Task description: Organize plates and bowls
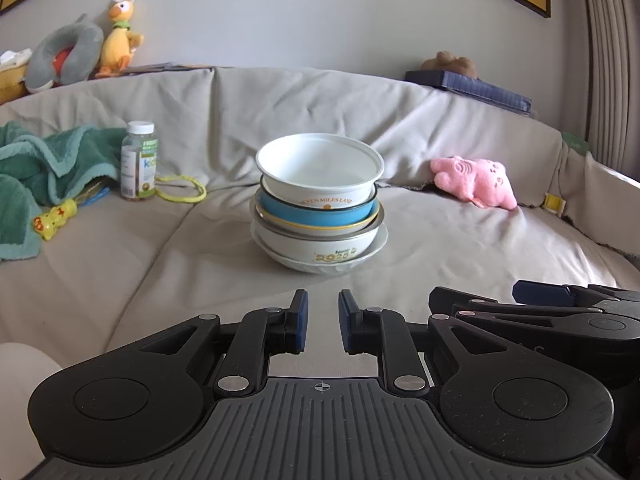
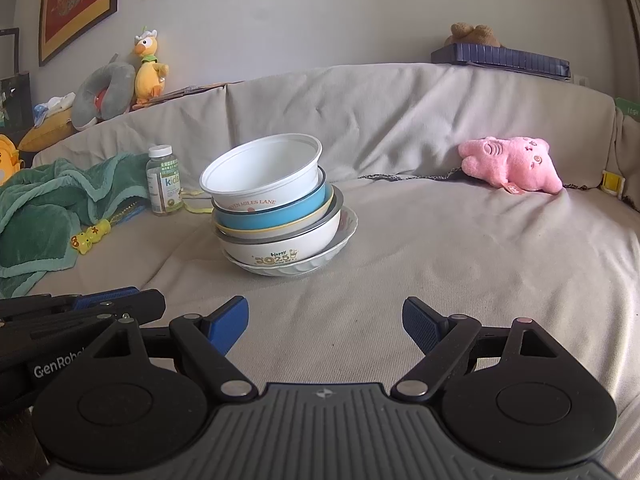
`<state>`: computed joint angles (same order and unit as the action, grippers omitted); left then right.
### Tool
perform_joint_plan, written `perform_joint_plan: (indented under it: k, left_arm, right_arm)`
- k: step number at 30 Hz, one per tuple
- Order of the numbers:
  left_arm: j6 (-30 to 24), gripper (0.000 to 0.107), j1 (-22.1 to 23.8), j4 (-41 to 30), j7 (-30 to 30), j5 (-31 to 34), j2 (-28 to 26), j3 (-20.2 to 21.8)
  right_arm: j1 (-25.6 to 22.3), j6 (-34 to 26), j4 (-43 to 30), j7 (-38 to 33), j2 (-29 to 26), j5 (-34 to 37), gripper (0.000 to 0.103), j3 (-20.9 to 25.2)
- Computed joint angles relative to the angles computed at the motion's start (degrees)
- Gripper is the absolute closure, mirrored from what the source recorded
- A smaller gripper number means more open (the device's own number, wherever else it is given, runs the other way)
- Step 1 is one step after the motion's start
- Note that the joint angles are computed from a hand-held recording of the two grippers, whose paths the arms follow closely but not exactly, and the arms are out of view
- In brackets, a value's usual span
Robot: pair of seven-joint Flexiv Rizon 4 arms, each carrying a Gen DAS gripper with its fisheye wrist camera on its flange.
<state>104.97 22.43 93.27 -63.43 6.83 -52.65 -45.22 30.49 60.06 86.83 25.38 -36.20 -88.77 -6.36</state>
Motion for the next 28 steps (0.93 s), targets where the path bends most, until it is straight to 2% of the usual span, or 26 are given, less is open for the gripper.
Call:
perform_joint_plan:
  k: [28]
  left_arm:
    - [0.0, 0.087, 0.0, 0.4, -0.4, -0.1, 0.3, 0.2]
  right_arm:
    - [-0.5, 1.1, 0.2, -0.4, 0.1, 0.3, 0.018, 0.0]
